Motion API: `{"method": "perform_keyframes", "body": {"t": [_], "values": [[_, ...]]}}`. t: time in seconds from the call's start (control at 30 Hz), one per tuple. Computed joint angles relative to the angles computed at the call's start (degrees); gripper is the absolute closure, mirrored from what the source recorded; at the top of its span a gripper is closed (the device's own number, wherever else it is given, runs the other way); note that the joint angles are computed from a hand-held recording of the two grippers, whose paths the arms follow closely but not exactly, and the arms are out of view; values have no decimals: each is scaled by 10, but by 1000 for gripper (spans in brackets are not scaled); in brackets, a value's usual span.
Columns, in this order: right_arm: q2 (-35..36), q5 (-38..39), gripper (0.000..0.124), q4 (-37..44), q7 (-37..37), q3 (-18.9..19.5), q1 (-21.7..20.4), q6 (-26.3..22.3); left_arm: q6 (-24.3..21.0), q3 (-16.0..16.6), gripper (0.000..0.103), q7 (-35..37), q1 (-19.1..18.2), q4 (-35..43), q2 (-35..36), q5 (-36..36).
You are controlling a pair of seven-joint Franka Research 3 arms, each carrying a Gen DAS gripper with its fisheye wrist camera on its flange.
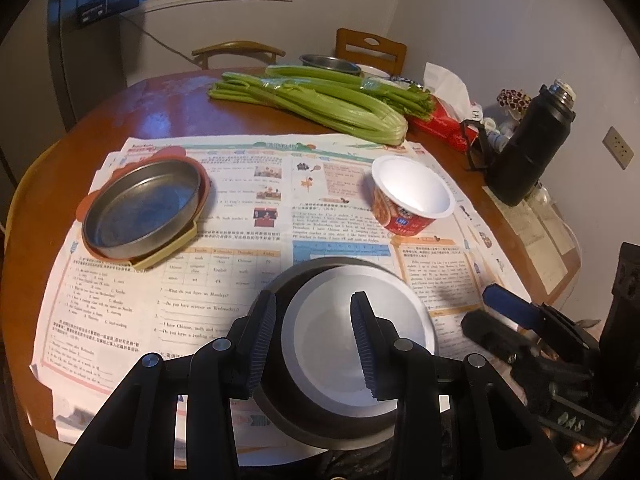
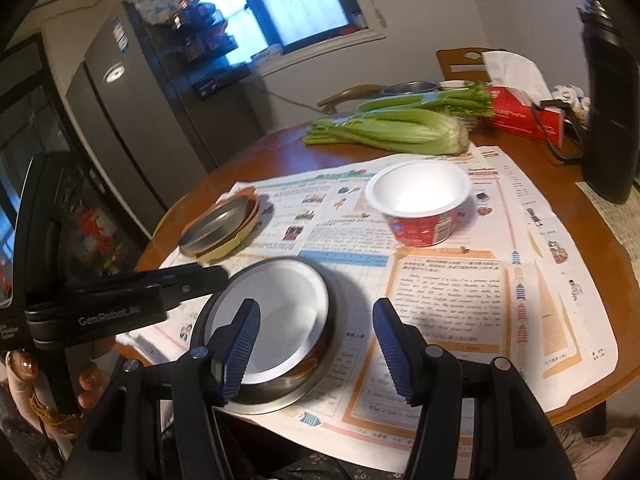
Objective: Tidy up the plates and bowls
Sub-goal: 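Open the left tool and withdraw from the nested bowls, then grasp the rim of the red-printed white noodle cup with the left tool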
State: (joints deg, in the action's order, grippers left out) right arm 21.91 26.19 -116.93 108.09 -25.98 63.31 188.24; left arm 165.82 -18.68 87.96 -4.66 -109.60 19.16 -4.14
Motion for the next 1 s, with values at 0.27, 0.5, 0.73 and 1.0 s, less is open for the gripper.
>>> {"method": "perform_keyframes", "body": {"t": [0.27, 0.5, 0.73, 1.0], "values": [[-10, 50, 65, -26, -3, -36, 19, 15, -15, -7, 63, 15, 2, 44, 25, -2], [-4, 73, 65, -20, -1, -26, -11, 9, -49, 0, 63, 26, -17, 121, 76, 23], [16, 49, 65, 2, 38, -30, -36, -8, -91, 3, 63, 44, -36, 215, 139, 48], [52, -10, 65, 59, 90, -32, -74, -53, -181, 2, 63, 79, -66, 380, 236, 48]]}}
